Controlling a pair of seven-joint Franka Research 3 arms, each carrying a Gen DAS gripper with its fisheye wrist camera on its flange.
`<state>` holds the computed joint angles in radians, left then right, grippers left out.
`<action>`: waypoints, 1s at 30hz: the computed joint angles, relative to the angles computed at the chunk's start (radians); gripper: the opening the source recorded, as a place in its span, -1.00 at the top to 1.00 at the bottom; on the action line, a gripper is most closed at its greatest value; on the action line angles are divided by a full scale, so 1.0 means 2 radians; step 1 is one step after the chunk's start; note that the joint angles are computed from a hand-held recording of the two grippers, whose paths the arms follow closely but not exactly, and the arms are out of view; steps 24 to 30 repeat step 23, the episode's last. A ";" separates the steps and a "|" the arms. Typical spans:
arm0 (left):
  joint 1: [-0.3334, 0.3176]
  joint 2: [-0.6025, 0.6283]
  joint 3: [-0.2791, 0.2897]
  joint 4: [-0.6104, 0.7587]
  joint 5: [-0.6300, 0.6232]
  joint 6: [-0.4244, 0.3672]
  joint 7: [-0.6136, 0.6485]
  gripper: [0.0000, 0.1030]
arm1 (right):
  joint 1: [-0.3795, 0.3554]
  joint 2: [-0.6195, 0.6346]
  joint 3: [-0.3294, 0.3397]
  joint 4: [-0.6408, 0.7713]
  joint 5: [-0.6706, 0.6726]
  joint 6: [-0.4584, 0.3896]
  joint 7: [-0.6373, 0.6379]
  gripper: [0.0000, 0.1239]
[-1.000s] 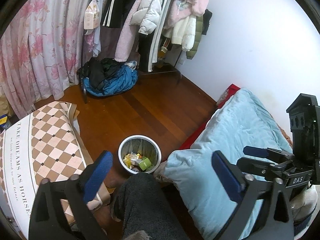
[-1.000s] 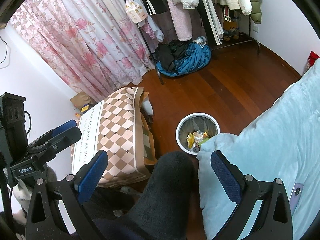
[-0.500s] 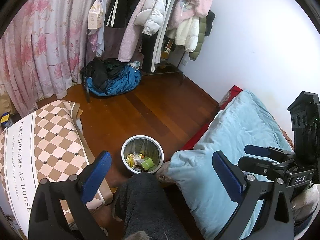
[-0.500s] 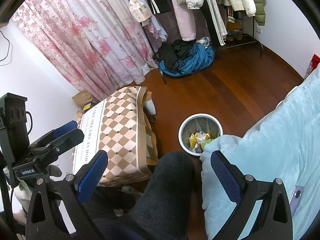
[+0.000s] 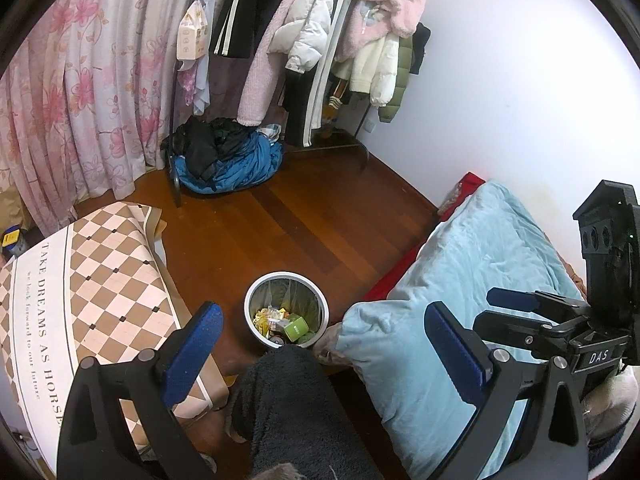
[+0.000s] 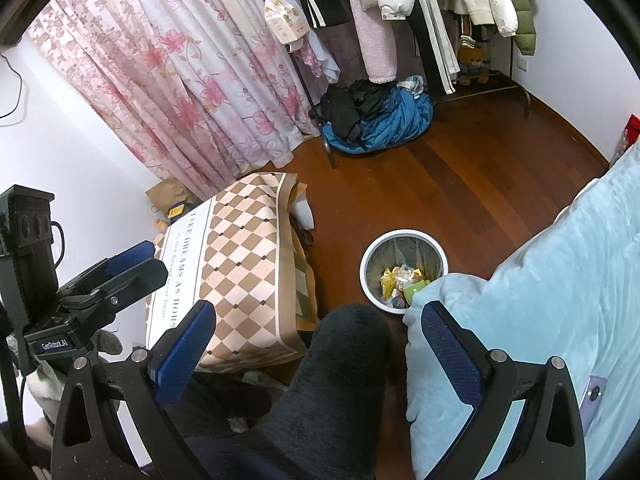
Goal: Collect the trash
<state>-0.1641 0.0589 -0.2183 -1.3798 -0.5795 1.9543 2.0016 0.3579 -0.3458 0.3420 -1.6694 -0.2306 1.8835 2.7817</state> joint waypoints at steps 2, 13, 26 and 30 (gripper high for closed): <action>0.000 0.000 0.000 0.000 0.000 0.000 -0.001 -1.00 | 0.000 0.000 0.000 0.000 0.000 0.000 -0.001 -0.66; 0.000 0.005 -0.001 0.014 0.004 -0.006 -0.009 -1.00 | 0.004 0.014 -0.002 0.015 -0.005 -0.002 -0.002 -0.66; 0.000 0.010 -0.004 0.024 0.010 -0.006 -0.018 -1.00 | 0.009 0.017 -0.006 0.017 -0.006 -0.002 -0.005 -0.66; 0.000 0.010 -0.004 0.024 0.010 -0.006 -0.018 -1.00 | 0.009 0.017 -0.006 0.017 -0.006 -0.002 -0.005 -0.66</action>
